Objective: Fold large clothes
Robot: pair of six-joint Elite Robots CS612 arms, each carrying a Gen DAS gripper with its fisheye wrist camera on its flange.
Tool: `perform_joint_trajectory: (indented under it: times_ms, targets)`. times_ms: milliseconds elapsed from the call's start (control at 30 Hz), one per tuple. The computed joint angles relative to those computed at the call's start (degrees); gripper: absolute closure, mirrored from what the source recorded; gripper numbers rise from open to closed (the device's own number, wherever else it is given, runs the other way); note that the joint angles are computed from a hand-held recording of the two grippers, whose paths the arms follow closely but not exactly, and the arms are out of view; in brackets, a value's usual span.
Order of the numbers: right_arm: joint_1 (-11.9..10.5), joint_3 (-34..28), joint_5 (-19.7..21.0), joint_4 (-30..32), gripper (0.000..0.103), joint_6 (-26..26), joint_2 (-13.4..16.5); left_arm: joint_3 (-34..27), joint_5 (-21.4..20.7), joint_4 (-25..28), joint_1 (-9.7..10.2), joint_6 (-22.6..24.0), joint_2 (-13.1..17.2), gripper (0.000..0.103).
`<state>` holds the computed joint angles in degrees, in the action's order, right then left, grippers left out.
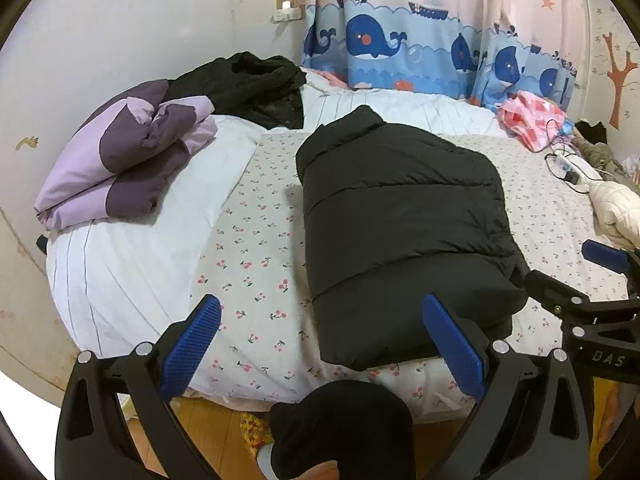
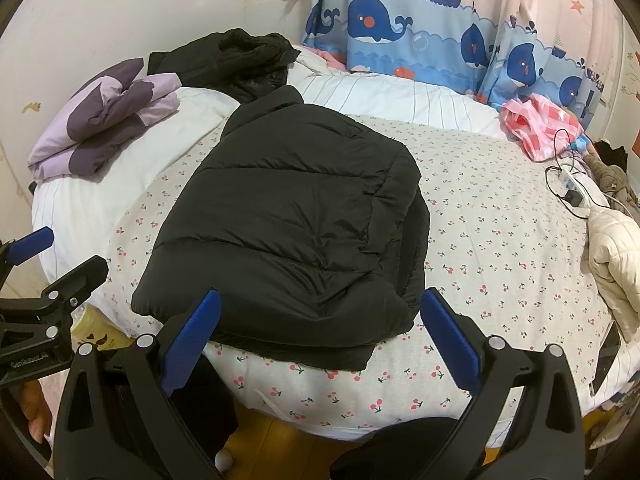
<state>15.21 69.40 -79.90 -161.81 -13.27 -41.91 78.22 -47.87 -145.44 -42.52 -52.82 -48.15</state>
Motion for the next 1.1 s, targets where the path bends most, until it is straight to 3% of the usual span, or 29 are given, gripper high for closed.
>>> perform_joint_trajectory:
  times_ms: [167,333,900,1100]
  targets:
    - [-0.23,0.05,-0.01,-0.04,0.007,-0.14,0.1,0.06,0.18,0.34,-0.01,-1.39,0.0,0.006]
    - [-0.59,0.45,0.24,-0.38,0.007,0.05,-0.06,-1.91,0.9,8.21,-0.12,-3.69,0.33,0.006]
    - [-1.43,1.67,0.63,-0.83,0.007,0.87,-0.87,-1.27,-5.38,5.15,0.22,-4.0,-0.25,0.006]
    - [-1.42,1.81,0.62,-0.87,0.007,0.94,-0.95,-1.96,-5.17,8.14,0.15,-5.19,-0.24,0.006]
